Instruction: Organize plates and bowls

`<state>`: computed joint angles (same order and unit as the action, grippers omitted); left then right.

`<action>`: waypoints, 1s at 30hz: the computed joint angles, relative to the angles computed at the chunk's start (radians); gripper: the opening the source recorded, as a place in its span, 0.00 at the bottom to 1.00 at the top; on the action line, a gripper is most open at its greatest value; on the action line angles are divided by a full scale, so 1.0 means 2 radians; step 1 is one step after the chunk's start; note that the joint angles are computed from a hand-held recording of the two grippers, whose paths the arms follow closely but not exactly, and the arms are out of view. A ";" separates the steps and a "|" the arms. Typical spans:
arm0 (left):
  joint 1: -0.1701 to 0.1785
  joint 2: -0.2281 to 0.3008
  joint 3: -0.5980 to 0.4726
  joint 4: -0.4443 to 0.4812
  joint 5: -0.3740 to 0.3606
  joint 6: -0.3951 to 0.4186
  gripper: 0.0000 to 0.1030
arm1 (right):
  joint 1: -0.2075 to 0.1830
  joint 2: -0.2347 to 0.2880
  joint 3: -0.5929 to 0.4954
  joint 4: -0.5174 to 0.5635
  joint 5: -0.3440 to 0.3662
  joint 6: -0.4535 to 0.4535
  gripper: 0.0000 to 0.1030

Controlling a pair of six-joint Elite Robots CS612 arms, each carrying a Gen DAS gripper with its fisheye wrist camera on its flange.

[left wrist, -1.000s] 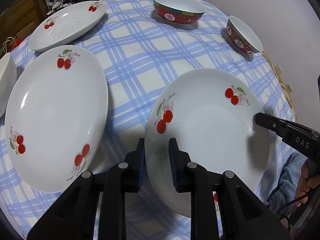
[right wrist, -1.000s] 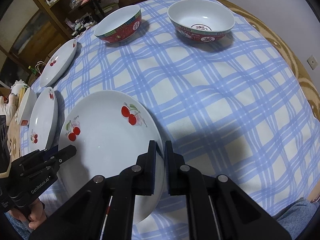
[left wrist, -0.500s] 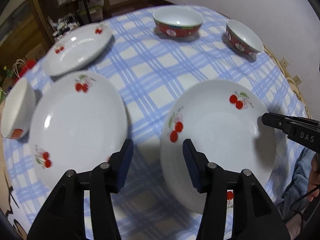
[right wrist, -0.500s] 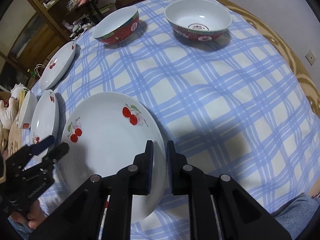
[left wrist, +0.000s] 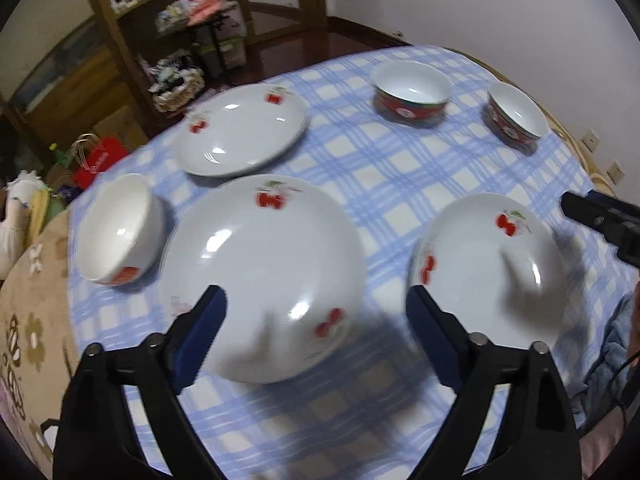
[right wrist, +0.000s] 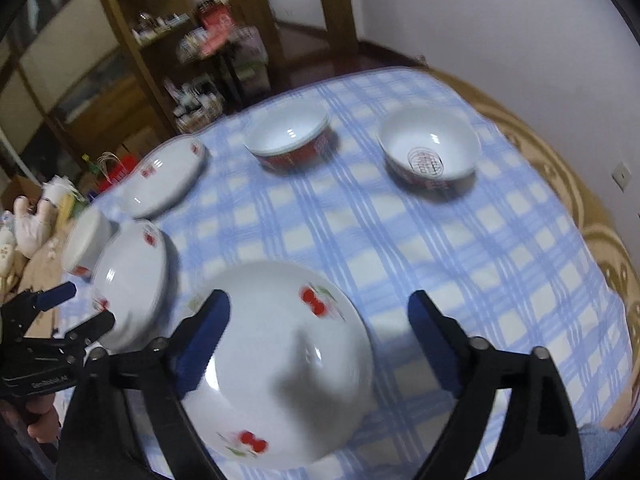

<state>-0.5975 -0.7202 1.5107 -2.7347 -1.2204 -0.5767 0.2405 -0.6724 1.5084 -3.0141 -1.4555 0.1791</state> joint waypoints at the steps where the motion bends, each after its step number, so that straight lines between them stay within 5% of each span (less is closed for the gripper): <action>1: 0.000 -0.002 0.004 0.000 0.007 -0.005 0.91 | 0.001 0.000 -0.001 -0.006 0.001 -0.001 1.00; 11: 0.012 -0.025 0.036 0.007 0.028 -0.031 0.92 | 0.018 0.002 -0.026 -0.025 0.002 -0.046 1.00; 16: 0.022 -0.032 0.051 -0.010 0.006 -0.043 0.92 | 0.028 0.012 -0.052 -0.017 0.024 -0.067 1.00; 30: 0.045 -0.016 0.056 -0.002 -0.011 -0.103 0.92 | 0.053 0.057 -0.130 0.041 0.040 -0.079 1.00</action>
